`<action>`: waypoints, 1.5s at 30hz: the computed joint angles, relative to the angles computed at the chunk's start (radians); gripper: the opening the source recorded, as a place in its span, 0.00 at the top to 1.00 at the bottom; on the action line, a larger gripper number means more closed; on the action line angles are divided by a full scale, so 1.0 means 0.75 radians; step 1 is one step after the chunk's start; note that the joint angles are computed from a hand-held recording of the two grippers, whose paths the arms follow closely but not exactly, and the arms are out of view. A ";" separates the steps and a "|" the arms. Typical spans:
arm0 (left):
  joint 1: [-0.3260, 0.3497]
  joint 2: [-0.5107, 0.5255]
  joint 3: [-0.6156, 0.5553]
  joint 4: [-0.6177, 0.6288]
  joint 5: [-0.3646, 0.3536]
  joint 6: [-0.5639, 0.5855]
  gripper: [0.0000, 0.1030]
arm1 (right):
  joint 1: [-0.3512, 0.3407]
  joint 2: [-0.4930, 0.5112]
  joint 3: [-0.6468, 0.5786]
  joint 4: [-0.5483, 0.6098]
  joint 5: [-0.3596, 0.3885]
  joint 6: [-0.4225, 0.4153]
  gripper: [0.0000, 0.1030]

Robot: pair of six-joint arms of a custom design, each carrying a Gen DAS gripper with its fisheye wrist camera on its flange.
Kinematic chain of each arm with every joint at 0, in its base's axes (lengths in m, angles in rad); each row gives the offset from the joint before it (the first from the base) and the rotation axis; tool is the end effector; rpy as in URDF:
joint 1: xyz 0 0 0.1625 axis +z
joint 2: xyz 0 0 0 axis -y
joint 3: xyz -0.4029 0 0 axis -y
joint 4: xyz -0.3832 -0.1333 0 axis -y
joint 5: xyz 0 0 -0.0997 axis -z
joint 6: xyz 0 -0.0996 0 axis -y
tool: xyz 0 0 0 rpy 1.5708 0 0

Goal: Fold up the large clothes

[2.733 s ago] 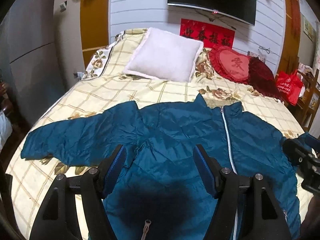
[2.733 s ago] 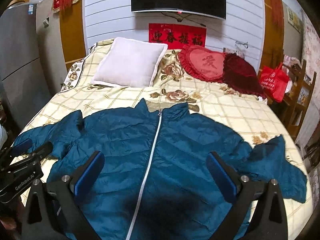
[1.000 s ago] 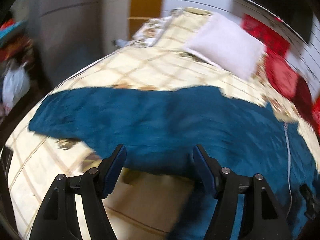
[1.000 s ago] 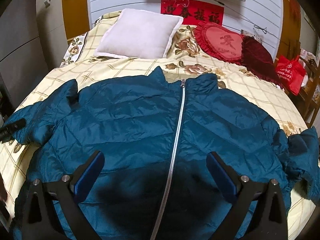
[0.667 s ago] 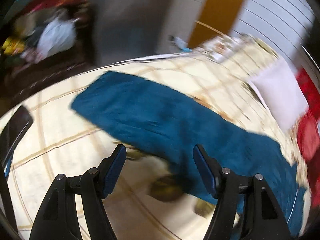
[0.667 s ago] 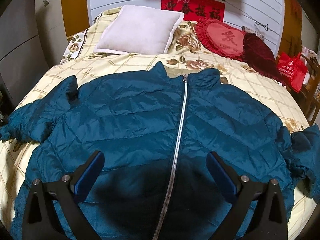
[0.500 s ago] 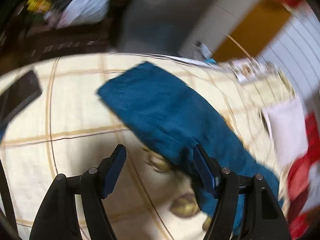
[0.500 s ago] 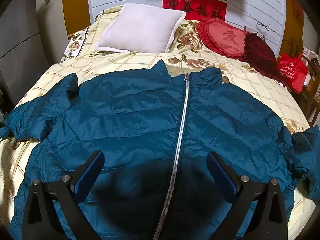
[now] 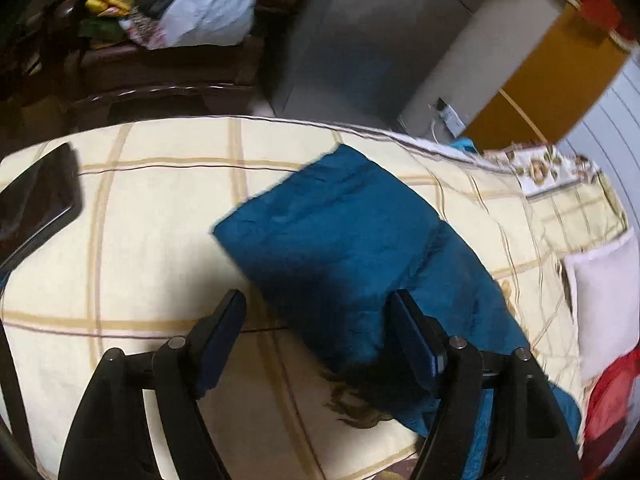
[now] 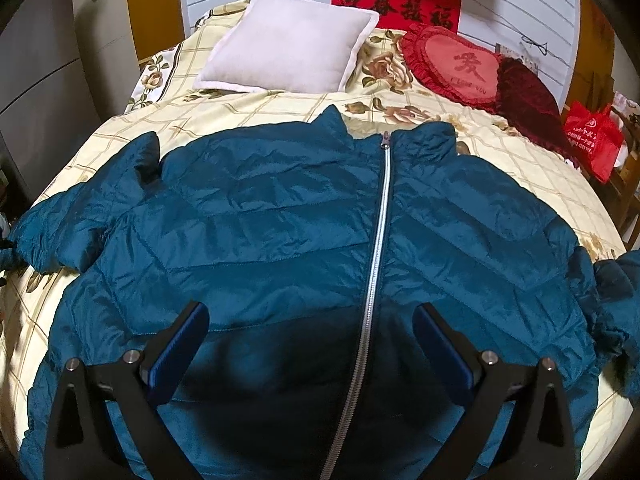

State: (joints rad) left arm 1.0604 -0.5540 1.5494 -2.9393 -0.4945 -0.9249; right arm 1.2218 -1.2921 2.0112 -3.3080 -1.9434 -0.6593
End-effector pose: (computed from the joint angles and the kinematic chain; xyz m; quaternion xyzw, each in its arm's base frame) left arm -0.1302 -0.6849 0.0453 -0.2666 0.8061 -0.4512 0.2747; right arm -0.0902 -0.5317 0.3336 0.0434 -0.8617 0.3412 0.3730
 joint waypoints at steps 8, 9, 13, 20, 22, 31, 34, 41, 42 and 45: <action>-0.006 0.052 -0.054 -0.211 -0.135 0.376 0.92 | -0.008 -0.035 0.036 0.007 -0.009 -0.023 0.00; -0.026 0.059 -0.051 -0.245 -0.121 0.425 0.92 | -0.010 -0.042 0.038 0.009 -0.007 -0.023 0.00; -0.109 0.060 -0.019 -0.366 -0.136 0.570 0.92 | -0.021 -0.077 0.053 0.015 -0.003 -0.012 0.00; -0.279 0.084 -0.010 -0.543 -0.223 0.859 0.89 | -0.038 -0.156 0.099 0.020 0.008 -0.011 0.00; -0.325 0.095 -0.010 -0.545 -0.257 0.902 0.85 | -0.043 -0.181 0.115 0.018 0.003 -0.015 0.00; -0.485 0.189 -0.052 -0.424 -0.381 0.937 0.84 | -0.097 -0.282 0.158 0.033 0.037 -0.025 0.00; -0.521 0.233 -0.081 -0.371 -0.428 0.927 0.84 | -0.125 -0.317 0.168 0.041 0.059 -0.021 0.00; -0.577 0.383 -0.194 -0.232 -0.486 0.912 0.84 | -0.216 -0.372 0.181 0.080 0.114 0.001 0.00; -0.577 0.403 -0.215 -0.195 -0.503 0.902 0.84 | -0.228 -0.377 0.183 0.083 0.119 0.003 0.00; -0.563 0.457 -0.272 -0.106 -0.582 0.874 0.81 | -0.266 -0.392 0.187 0.095 0.131 0.009 0.00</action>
State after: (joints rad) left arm 0.6379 -0.2112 1.3453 -3.0191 -0.9313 -0.2691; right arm 1.0223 -1.5857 2.1511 -3.2370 -1.8454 -0.6526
